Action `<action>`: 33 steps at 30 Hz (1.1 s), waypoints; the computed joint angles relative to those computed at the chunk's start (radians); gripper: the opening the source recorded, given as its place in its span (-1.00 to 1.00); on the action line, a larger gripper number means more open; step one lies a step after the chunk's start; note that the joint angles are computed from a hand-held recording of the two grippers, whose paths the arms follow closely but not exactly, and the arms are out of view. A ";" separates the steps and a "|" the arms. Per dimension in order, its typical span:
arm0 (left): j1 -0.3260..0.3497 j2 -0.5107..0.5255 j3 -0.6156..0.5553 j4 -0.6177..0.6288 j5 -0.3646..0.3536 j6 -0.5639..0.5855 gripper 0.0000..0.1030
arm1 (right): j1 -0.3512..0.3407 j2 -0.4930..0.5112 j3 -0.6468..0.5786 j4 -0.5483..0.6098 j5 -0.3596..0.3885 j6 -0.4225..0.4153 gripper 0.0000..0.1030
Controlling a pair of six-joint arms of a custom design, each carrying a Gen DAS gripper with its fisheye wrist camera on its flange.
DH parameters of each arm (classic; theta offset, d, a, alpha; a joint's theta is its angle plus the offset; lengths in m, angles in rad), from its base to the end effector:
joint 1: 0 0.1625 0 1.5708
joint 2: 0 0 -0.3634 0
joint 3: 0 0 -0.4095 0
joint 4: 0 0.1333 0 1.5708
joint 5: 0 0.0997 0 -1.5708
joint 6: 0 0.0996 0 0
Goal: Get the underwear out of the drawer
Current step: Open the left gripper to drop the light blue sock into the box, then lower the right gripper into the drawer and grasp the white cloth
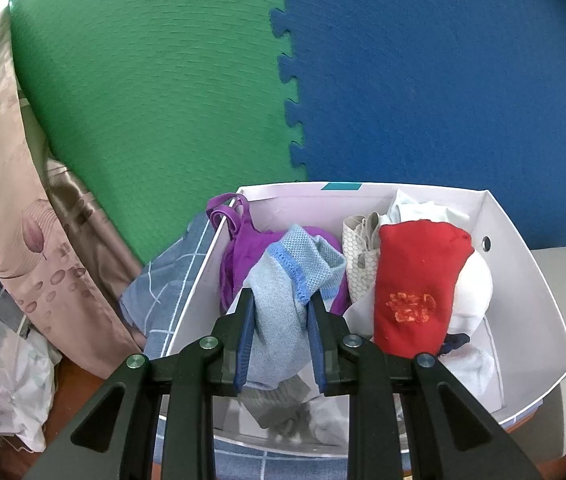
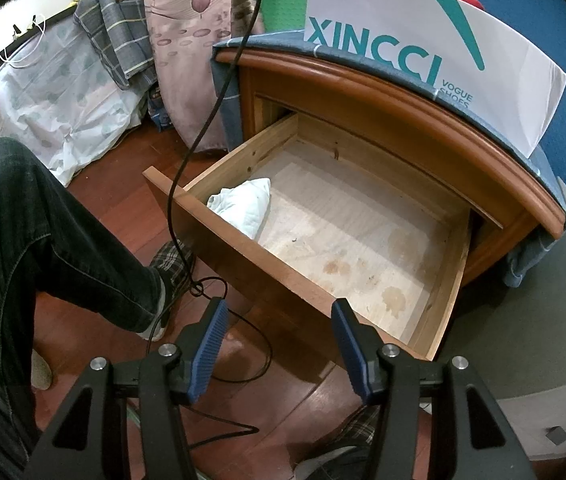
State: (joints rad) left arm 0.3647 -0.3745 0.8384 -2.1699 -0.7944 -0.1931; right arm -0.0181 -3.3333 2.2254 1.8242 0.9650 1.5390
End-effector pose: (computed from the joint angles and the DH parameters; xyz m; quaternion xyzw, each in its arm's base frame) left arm -0.6869 -0.4796 0.0552 0.4256 0.8199 -0.2910 0.2487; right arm 0.1741 -0.1932 0.3307 0.1295 -0.8678 0.2615 0.4022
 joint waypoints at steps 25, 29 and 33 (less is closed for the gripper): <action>-0.030 -0.051 0.136 -0.217 0.060 0.116 0.50 | 0.003 0.000 -0.002 -0.002 0.004 0.006 0.07; -0.029 -0.148 0.249 -0.326 0.034 0.119 0.50 | 0.008 0.004 -0.001 -0.006 0.001 0.014 0.07; -0.020 -0.340 0.486 -0.476 0.039 0.122 0.58 | 0.023 0.017 0.002 -0.022 0.002 0.037 0.07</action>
State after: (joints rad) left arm 0.3445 -0.7147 1.3245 -2.6455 -0.7550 -0.0715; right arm 0.0047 -3.3163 2.2269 1.8021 0.9667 1.5762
